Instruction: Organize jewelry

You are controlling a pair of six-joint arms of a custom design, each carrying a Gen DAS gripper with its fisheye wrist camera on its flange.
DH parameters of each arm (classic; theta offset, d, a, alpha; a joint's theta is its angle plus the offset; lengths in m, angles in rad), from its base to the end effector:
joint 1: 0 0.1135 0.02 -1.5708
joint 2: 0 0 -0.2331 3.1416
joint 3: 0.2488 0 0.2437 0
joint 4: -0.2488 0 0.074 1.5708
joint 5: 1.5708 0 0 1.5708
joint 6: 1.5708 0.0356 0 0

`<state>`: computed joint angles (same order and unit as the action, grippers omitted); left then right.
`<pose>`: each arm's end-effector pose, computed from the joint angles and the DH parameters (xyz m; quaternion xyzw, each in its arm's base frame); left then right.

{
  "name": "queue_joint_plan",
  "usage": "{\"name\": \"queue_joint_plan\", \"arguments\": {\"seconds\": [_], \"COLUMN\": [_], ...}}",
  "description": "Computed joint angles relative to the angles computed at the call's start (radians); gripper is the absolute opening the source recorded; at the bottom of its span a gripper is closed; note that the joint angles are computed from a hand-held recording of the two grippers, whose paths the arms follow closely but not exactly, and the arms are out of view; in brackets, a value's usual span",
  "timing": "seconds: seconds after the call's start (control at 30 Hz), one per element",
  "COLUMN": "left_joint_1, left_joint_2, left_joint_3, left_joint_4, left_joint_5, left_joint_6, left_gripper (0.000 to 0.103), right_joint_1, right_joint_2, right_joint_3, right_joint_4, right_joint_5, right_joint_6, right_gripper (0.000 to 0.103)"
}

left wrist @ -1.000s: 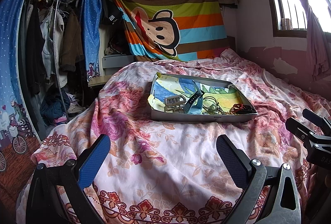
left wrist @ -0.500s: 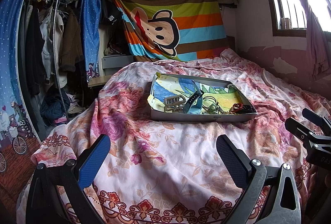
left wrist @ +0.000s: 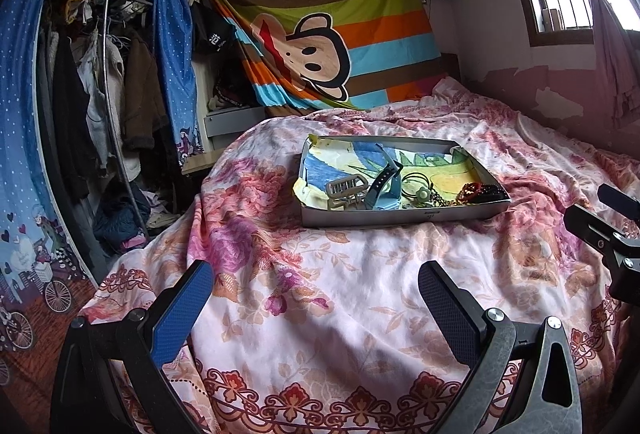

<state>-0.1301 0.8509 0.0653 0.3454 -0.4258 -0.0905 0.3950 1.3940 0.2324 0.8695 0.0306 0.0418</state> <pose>0.1725 -0.0077 0.1188 -0.0968 0.8274 0.1197 0.5400 0.2155 0.0886 0.1186 -0.1320 0.7915 0.1173 0.5851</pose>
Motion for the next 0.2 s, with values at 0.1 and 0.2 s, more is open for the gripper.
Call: {"name": "queue_joint_plan", "arguments": {"seconds": [0.1,0.2], "left_joint_1": [-0.003,-0.012], "left_joint_2": [0.006,0.007], "left_joint_3": [-0.001,0.0], "left_joint_4": [0.007,0.006], "left_joint_5": [-0.002,-0.012], "left_joint_6": [-0.003,-0.004], "left_gripper": [0.103,0.103], "right_joint_1": [0.0,0.001], "right_joint_2": [-0.003,0.001], "right_joint_3": [-0.001,-0.001], "right_joint_4": [-0.002,0.002], "right_joint_5": [0.0,0.001], "right_joint_6": [0.0,0.0], "right_gripper": [0.101,0.101]}}
